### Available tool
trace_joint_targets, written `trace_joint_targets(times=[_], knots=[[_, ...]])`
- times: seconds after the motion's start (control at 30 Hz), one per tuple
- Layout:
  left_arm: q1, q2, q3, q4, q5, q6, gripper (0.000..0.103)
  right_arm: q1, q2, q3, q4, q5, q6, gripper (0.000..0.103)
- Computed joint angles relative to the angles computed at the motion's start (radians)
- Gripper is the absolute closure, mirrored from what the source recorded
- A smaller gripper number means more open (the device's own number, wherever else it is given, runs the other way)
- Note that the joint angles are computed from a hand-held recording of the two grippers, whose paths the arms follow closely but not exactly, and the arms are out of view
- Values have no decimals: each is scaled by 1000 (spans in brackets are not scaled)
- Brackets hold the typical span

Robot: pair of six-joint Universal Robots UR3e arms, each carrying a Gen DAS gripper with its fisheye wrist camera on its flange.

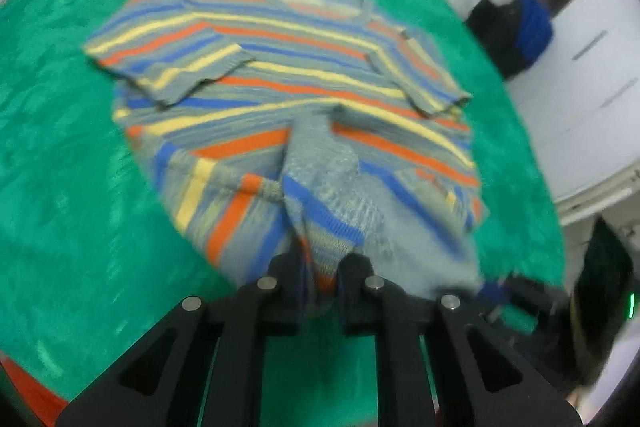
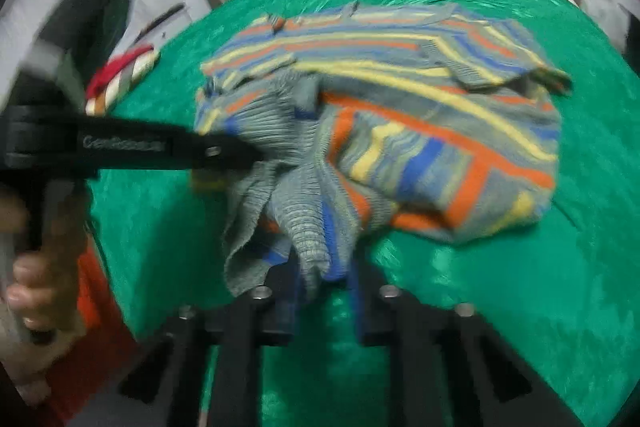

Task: Fold small clothes
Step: 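Grasp the sweater hem with the left tool while the right tool grasps the hem too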

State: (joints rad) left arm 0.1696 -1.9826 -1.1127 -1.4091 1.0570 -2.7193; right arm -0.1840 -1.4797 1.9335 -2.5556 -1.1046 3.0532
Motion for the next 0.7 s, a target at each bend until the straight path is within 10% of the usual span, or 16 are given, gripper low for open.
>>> trace_joint_targets(times=[0.13,0.27,0.43,0.57,0.7], knots=[[178,339,-342,-63,32,250,88,-178,-363,143,351,136,-171,88],[281,475,-508,-139,180,372,83,-270,-610,254,641,35,-292,86],[369,463,-490,-111,131,319,42,-255,-661,326,571,-109,-215,57],[340,375,-403,-56,-2,281,19,-337,-648,300,567,57,-216,36],[208,246,-375,163,29,262,21,-314,-455,292,488,180,-117,30]])
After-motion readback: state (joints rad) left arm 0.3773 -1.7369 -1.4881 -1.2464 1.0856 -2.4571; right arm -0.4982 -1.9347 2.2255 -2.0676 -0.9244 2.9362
